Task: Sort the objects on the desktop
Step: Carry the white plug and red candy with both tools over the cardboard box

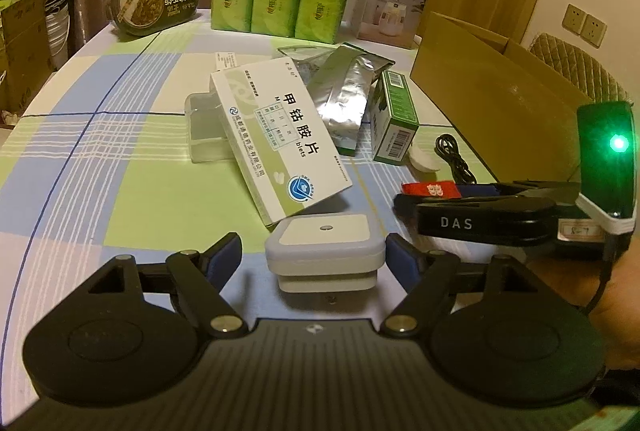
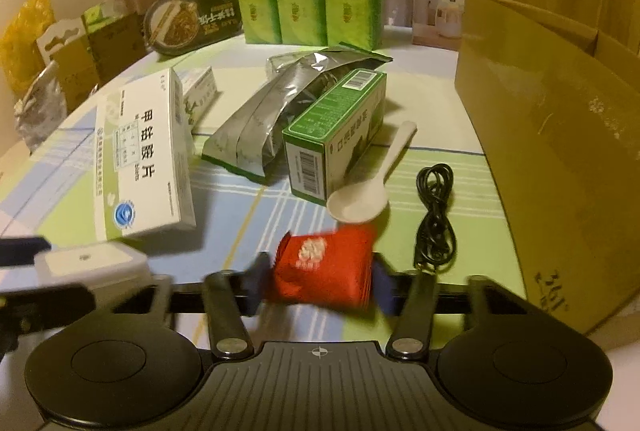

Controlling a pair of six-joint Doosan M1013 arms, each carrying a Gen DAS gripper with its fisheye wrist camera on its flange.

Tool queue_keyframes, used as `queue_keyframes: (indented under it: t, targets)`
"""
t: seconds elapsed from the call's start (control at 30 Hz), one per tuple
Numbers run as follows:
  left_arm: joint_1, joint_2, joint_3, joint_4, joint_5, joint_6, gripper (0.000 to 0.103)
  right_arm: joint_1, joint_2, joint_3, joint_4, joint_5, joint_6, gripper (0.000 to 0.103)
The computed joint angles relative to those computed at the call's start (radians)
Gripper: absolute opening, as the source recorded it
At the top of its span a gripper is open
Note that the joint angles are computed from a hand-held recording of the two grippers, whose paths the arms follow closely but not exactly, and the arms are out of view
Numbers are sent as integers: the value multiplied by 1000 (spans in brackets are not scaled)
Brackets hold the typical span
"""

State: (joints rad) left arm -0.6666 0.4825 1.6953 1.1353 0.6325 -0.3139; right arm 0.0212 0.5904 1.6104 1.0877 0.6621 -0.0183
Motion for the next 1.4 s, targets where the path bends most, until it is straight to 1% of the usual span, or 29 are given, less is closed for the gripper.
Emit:
queue_keyframes:
  t: [0.1, 0.17, 0.3, 0.37, 0.5, 0.63, 0.7, 0.83, 0.9, 0.93, 0.97, 1.0, 1.03, 1.1, 1.13, 1.17, 1.3, 1.4]
  targets:
    - [0, 5, -9, -4, -4, 23, 76, -14, -7, 5, -29, 20, 16, 39]
    - [-3, 9, -13, 8, -4, 30, 81, -25, -14, 11, -39, 27, 20, 39]
    - [-6, 15, -24, 8, 3, 47, 81, -46, -27, 20, -56, 44, 41, 39]
    - [-6, 18, -27, 4, 1, 51, 81, -53, -34, 27, -50, 42, 26, 39]
    - [-10, 25, -37, 7, 7, 71, 83, -61, -38, 34, -51, 40, 29, 39]
    - [-9, 39, -57, -17, 15, 124, 84, -60, -33, 31, -57, 36, 36, 39]
    - [-9, 50, -72, -38, 34, 171, 84, -60, -30, 27, -60, 36, 43, 39]
    - [-17, 75, -103, -54, 103, 271, 81, -59, -25, 24, -48, 36, 33, 40]
    - [-18, 80, -109, -59, 105, 302, 78, -59, -25, 26, -39, 32, 19, 40]
    - [-16, 81, -108, -62, 97, 305, 72, -59, -26, 28, -33, 27, 9, 40]
    - [-14, 81, -108, -68, 88, 307, 64, -58, -26, 31, -26, 20, -3, 41]
    - [-14, 83, -110, -74, 86, 311, 61, -58, -27, 34, -20, 15, -14, 41]
    - [-14, 83, -111, -76, 87, 312, 61, -58, -27, 35, -16, 10, -23, 44]
    - [-13, 82, -109, -81, 80, 307, 61, -56, -28, 40, -6, -3, -43, 53]
    - [-13, 80, -108, -83, 75, 302, 60, -55, -30, 44, 4, -14, -58, 60]
    - [-14, 79, -106, -82, 73, 296, 60, -54, -30, 47, 11, -22, -69, 62]
    - [-15, 74, -100, -73, 72, 280, 60, -46, -37, 63, 43, -65, -139, 63]
    - [-14, 69, -95, -67, 72, 259, 60, -37, -47, 90, 121, -118, -276, 66]
